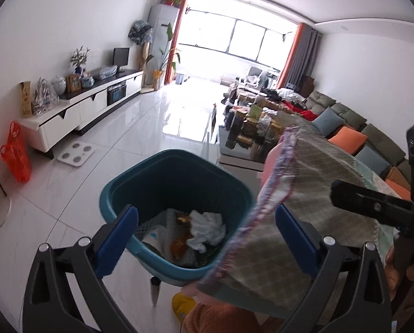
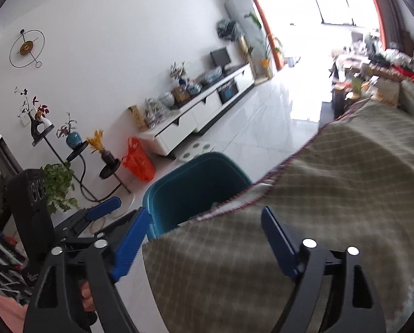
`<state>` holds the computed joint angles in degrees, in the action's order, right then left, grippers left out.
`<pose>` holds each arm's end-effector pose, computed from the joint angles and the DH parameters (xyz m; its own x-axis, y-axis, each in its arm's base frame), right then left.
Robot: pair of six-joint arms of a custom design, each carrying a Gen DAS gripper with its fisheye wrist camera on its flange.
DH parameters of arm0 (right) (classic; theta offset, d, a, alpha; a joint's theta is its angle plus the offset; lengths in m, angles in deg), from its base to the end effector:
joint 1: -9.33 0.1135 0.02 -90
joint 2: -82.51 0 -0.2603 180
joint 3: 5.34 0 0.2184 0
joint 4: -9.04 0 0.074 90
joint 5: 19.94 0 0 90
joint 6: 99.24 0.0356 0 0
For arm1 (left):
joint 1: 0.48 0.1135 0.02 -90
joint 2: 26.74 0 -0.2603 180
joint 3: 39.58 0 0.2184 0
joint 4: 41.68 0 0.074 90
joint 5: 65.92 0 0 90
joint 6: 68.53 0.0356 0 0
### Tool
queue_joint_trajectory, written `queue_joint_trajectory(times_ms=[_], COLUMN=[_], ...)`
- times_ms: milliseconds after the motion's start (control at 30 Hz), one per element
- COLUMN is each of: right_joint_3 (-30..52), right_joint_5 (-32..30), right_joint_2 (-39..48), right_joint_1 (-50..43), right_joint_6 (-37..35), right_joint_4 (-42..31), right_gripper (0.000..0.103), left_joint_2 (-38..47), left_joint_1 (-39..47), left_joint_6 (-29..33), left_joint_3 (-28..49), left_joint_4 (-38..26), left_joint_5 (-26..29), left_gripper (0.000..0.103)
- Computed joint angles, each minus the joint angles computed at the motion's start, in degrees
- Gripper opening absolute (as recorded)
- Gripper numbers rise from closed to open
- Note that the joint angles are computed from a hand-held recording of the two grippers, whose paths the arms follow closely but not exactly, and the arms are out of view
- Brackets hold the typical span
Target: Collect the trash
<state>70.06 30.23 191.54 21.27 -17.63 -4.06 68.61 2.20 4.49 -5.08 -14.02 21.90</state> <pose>0.3438 0.0960 0.1648 -0.6189 -0.2454 -0.7462 -0.6861 0.6315 0.3614 0.2420 0.0127 0.1219 -0.5000 -0.3156 -0.8065 -0.2348 0.9458 -0.2245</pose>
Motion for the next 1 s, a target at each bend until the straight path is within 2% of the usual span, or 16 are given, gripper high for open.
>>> queue_joint_trajectory(times_ms=[133, 200, 400, 600, 1000], right_joint_3=[-9.4, -15.3, -26.9, -34.8, -42.4], right_joint_5=[0.6, 1.4, 3.2, 3.7, 3.1], right_joint_2=[-6.5, -10.2, -17.5, -20.3, -19.5], right_joint_1=[-4.7, -7.9, -17.1, -26.5, -41.3], right_joint_6=[-0.2, 0.3, 0.1, 0.8, 4.2], right_joint_4=[7.6, 12.9, 22.9, 32.2, 47.8], right_gripper=[0.099, 0.099, 0.099, 0.099, 0.099], left_joint_2=[-1.9, -2.3, 0.8, 3.7, 10.9], left_joint_1=[-6.3, -10.6, -21.9, -31.5, -42.5], left_joint_6=[-1.5, -1.4, -1.6, -0.1, 2.8], left_joint_3=[-1.4, -1.3, 0.8, 5.5, 14.5], left_joint_4=[1.9, 2.8, 7.0, 8.3, 10.8], left_joint_5=[-3.5, -7.2, -15.6, -21.1, -27.0], left_gripper=[0.099, 0.099, 0.099, 0.099, 0.099])
